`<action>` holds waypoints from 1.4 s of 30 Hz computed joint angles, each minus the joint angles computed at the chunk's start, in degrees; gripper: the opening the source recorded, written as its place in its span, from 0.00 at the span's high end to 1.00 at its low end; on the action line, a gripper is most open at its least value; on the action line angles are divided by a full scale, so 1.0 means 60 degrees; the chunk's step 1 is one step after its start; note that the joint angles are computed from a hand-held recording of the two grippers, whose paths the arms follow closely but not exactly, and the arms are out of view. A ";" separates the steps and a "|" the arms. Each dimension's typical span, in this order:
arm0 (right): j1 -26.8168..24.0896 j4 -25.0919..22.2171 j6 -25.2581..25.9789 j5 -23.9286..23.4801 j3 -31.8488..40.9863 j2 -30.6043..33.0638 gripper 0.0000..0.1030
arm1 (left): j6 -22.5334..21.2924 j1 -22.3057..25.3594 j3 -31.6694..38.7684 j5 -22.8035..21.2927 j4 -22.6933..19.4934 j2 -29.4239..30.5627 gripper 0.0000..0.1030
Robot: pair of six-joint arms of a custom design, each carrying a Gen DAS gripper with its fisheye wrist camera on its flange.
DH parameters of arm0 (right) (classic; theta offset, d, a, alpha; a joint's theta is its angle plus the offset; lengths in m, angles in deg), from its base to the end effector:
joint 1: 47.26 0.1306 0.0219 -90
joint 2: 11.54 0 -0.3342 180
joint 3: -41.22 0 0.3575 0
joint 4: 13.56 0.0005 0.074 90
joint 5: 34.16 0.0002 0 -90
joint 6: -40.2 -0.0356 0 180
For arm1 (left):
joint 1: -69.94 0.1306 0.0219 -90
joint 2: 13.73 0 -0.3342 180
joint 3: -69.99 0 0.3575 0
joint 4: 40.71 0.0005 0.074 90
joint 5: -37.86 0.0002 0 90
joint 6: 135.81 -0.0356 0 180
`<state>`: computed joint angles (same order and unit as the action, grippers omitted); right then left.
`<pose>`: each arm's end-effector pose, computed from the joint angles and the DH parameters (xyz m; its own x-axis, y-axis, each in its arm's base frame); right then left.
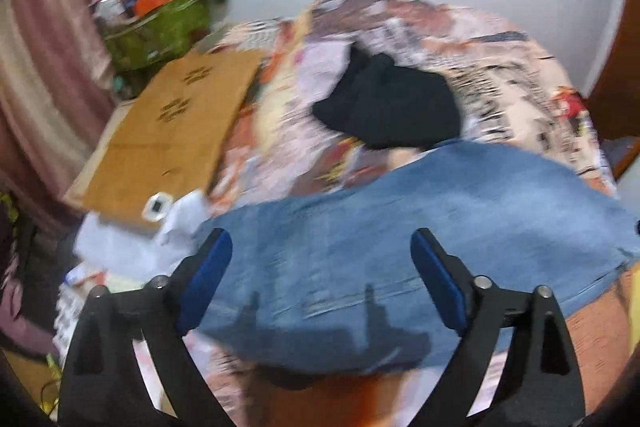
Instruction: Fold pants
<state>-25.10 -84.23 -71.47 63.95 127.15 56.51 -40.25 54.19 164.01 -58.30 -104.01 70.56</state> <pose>0.2828 0.1092 0.4632 -0.7942 0.0713 -0.6035 -0.0012 0.9929 0.1189 0.3915 -0.1070 0.4354 -0.7909 0.1230 -0.5994 0.1325 0.9908 0.0284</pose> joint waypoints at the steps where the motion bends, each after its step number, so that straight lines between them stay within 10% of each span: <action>1: -0.0357 -0.0102 -0.0135 0.0037 -0.0193 -0.0257 0.29 | 0.0038 -0.0264 0.0274 0.0149 -0.0019 0.0275 0.10; 20: -0.7369 -0.0870 0.0239 -0.1111 -0.2763 -0.2630 0.29 | -0.0817 -0.3186 0.3202 0.0293 -0.1105 0.3887 0.10; 24: -0.7700 -0.0315 0.0236 -0.1846 -0.3040 -0.2504 0.33 | -0.0786 -0.3303 0.3078 -0.0024 -0.0912 0.3809 0.08; 31: -0.7552 0.0423 0.0010 -0.1925 -0.3375 -0.2224 0.90 | -0.0532 -0.3296 0.3397 -0.0020 -0.1296 0.3995 0.08; 42: -0.7181 0.0888 0.0813 -0.0712 -0.3187 -0.2088 0.95 | -0.0892 -0.3597 0.3159 -0.0635 -0.1017 0.3777 0.08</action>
<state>-68.19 -78.90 -66.59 59.68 108.03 43.98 -45.60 32.61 182.97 -62.11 -110.11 93.23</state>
